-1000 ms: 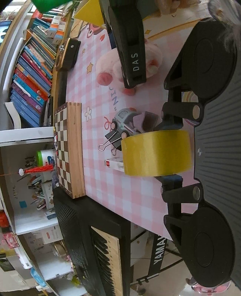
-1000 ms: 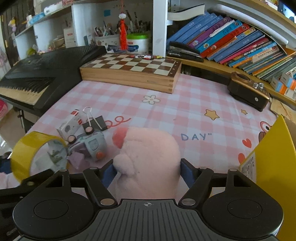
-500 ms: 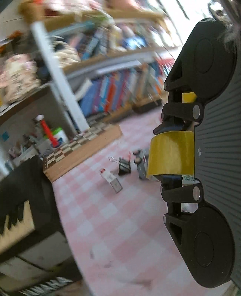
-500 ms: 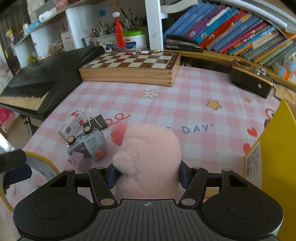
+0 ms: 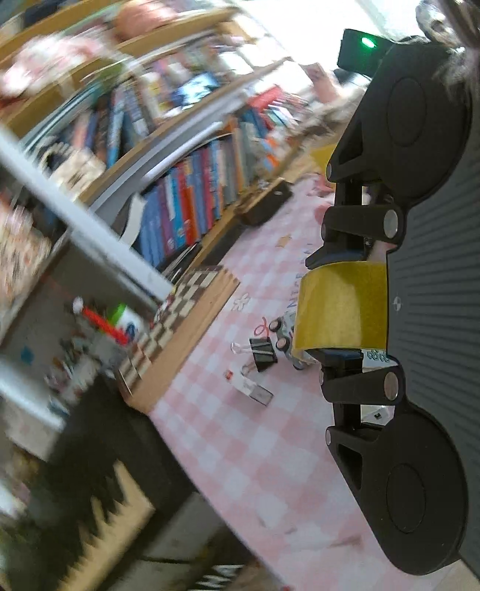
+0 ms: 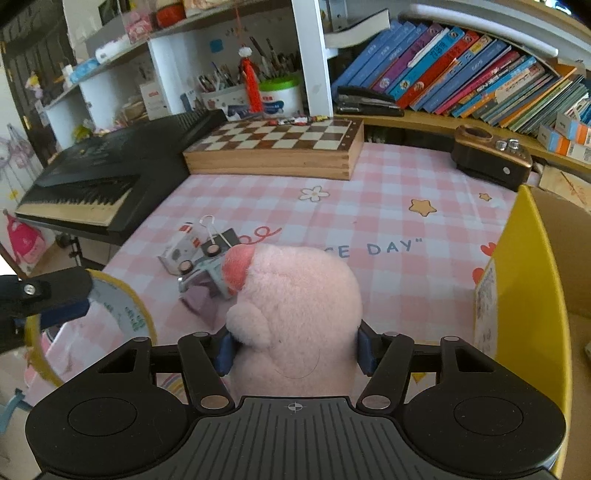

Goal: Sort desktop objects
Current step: 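Close the left gripper on the yellow tape roll while the right gripper holds the pig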

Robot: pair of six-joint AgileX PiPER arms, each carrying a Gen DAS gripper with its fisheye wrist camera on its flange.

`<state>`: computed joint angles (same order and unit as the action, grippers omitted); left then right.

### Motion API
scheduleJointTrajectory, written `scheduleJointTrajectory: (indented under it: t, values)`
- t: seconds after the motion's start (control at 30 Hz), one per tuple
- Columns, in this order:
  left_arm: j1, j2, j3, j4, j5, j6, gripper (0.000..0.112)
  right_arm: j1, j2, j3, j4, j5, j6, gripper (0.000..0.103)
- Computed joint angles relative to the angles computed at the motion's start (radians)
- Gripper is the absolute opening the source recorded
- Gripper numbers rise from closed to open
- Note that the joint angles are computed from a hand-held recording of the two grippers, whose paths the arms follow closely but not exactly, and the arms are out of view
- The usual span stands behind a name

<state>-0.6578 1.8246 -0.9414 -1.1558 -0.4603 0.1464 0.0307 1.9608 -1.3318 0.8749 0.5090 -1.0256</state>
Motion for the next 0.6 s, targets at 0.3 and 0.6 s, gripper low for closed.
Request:
scheduleJointTrajectory:
  t: [0.3,0.6]
  values:
    - [-0.114,-0.046,-0.03,-0.332,-0.073,0.496,0.037,-0.038,-0.161,0.181,0.109,-0.01,-0.146,0.061]
    - [-0.195,-0.119,0.054,-0.309,-0.12,0.45,0.037,-0.07,-0.316,0.343,0.167,0.006,-0.213,0.061]
